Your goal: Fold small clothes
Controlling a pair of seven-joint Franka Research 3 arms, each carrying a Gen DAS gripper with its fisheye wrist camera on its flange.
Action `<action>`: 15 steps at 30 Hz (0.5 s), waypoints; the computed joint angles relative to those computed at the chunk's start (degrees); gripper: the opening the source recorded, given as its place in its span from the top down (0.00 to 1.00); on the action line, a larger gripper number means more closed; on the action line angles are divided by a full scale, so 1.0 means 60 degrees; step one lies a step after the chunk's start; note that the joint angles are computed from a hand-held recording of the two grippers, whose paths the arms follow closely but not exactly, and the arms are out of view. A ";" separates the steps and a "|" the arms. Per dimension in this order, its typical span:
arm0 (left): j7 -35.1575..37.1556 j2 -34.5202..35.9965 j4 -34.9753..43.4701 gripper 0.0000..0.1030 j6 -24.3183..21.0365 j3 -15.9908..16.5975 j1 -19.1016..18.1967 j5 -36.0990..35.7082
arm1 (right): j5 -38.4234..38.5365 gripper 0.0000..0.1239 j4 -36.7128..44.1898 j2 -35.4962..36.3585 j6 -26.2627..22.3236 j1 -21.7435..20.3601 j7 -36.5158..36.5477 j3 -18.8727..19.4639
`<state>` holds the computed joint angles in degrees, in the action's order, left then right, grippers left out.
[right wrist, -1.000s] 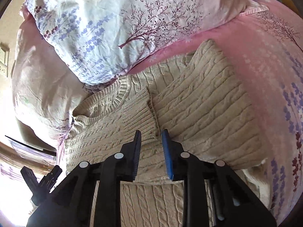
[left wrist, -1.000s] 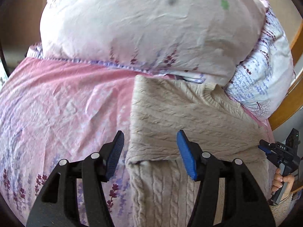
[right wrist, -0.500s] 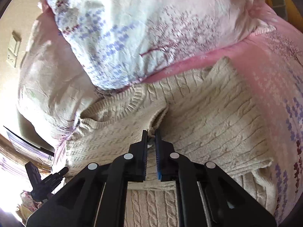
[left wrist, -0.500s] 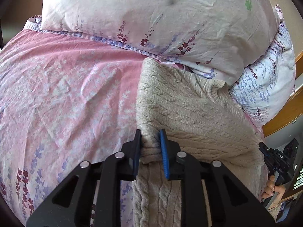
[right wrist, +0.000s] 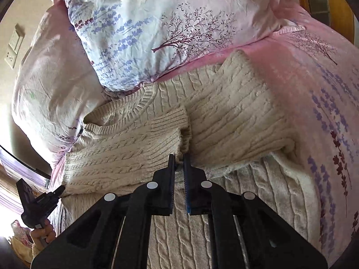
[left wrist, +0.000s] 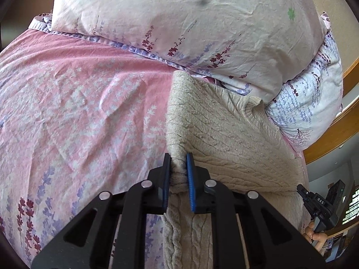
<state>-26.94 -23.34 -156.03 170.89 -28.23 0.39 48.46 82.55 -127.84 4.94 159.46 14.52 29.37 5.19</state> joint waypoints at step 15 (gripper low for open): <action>0.0156 -0.2060 -0.1048 0.53 -0.0829 -0.0051 -0.1728 -0.0604 | -0.0126 0.62 -0.1832 -0.1800 -0.1709 -0.0757 -0.1336 -0.0990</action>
